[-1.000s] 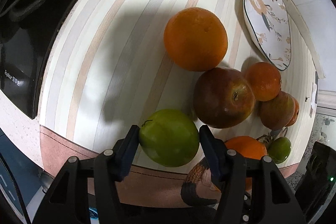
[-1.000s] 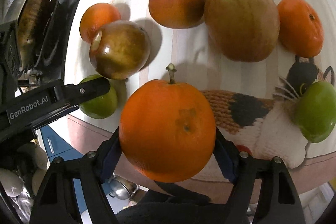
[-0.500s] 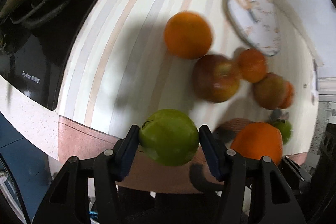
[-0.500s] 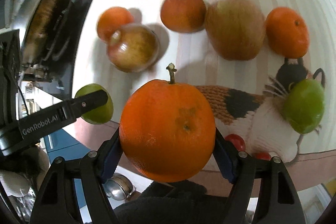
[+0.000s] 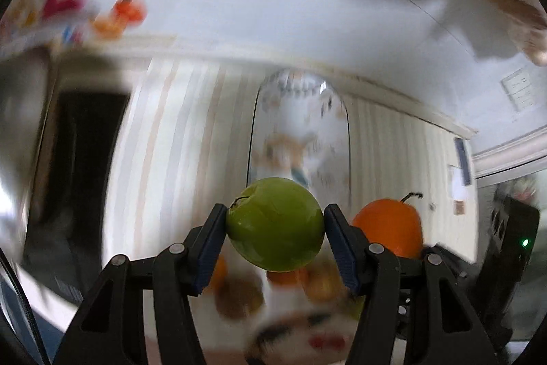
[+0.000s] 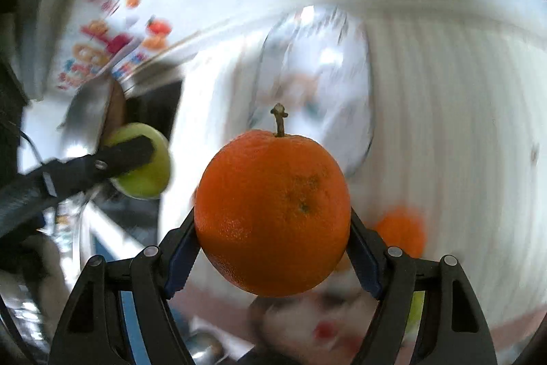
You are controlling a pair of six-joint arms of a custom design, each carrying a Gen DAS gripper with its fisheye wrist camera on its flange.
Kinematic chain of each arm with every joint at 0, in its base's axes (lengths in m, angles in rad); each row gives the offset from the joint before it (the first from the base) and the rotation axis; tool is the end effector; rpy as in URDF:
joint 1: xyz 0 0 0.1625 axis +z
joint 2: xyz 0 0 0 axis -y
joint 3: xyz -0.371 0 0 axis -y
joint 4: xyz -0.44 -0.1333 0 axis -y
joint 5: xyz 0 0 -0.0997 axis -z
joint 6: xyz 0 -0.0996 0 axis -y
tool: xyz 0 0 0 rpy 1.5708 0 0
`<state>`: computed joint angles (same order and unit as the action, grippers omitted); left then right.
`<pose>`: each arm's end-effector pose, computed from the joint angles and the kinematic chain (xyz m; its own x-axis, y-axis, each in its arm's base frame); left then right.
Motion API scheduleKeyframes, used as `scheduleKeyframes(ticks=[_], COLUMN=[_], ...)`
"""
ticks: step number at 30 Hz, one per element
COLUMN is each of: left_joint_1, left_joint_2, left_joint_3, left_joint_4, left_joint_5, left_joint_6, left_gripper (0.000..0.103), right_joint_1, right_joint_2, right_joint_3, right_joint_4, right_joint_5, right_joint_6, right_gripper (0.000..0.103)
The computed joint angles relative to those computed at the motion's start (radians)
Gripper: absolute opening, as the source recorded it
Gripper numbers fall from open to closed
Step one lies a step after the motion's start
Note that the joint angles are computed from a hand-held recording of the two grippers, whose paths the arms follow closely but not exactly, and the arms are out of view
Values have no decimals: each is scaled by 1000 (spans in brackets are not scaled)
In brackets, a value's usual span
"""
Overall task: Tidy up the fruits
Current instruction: 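Carry the lime and orange to the floral plate and release both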
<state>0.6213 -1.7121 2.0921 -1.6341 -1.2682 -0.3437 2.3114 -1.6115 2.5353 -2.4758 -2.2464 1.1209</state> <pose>-0.2479 -0.3779 0.2452 -0.7125 0.5953 -0.3716 0.5657 0.8005 0.1978 0.2875 -0.2092 0.1025 -0.8545 0.4318 0.2888 0.2181 0.8028 -0.5549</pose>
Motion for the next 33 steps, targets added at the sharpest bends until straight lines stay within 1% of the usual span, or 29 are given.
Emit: scheduleKeyframes(ticks=[1,2,3,4,5,6,7,9,12,13,18,19,21,23,24,26,28,29,31,33], left_joint_1=[2,11,21,27,39,46,51,68,97,103,140,144,148,156,162,171,178,173,170,168], left_joint_2=[57,125,192,234,301,347,379,447,526,545,607,611,616,620,620,610,597,585,565,546], left_joint_3=[-16,-41,-66,-81,-107,-126,-136,-166,-207,-218,-256,-259,-260,-262,-263,-256,-249,-236,-224,-219], left_joint_4=[-33,-63,-91,-104,-127,-136,-142,-151,-159,-158,-149,-150,-148,-149,-148,-161,-173,-178,-180,-172], left_joint_5=[15,29,39,44,54,57,56,54,54,53,23,23,38,43,40,30,30,33,46,48], left_joint_6=[19,41,61,73,85,95,100,115,120,116,86,81,71,58,53,50,51,44,45,47], left_gripper=[56,56,56,56,56,56,56,56,56,56,56,56,56,56,56,63,83,85,86,86], right_joint_1=[-63,-112,-154,-214,-256,-294,-314,-382,-438,-450,-511,-527,-532,-559,-561,-558,-549,-547,-535,-526], right_joint_2=[-20,-31,-27,-17,-13,-8,29,46,97,115,104,104,109,103,99,95,92,90,78,63], right_joint_3=[3,2,-4,-21,-32,-43,-66,-81,-122,-131,-121,-116,-120,-120,-120,-118,-116,-115,-110,-107], right_joint_4=[-13,-21,-32,-36,-37,-29,-36,-45,-43,-59,-117,-138,-150,-154,-158,-155,-163,-166,-162,-151], right_joint_5=[-8,-7,-6,3,7,13,17,24,-1,0,42,50,32,64,77,81,74,71,56,50], right_joint_6=[-76,-137,-191,-275,-327,-368,-386,-459,-525,-537,-573,-587,-598,-603,-599,-586,-572,-564,-543,-536], right_gripper=[80,80,80,80,80,80,80,80,80,80,80,80,80,83,84,86,86,88,91,91])
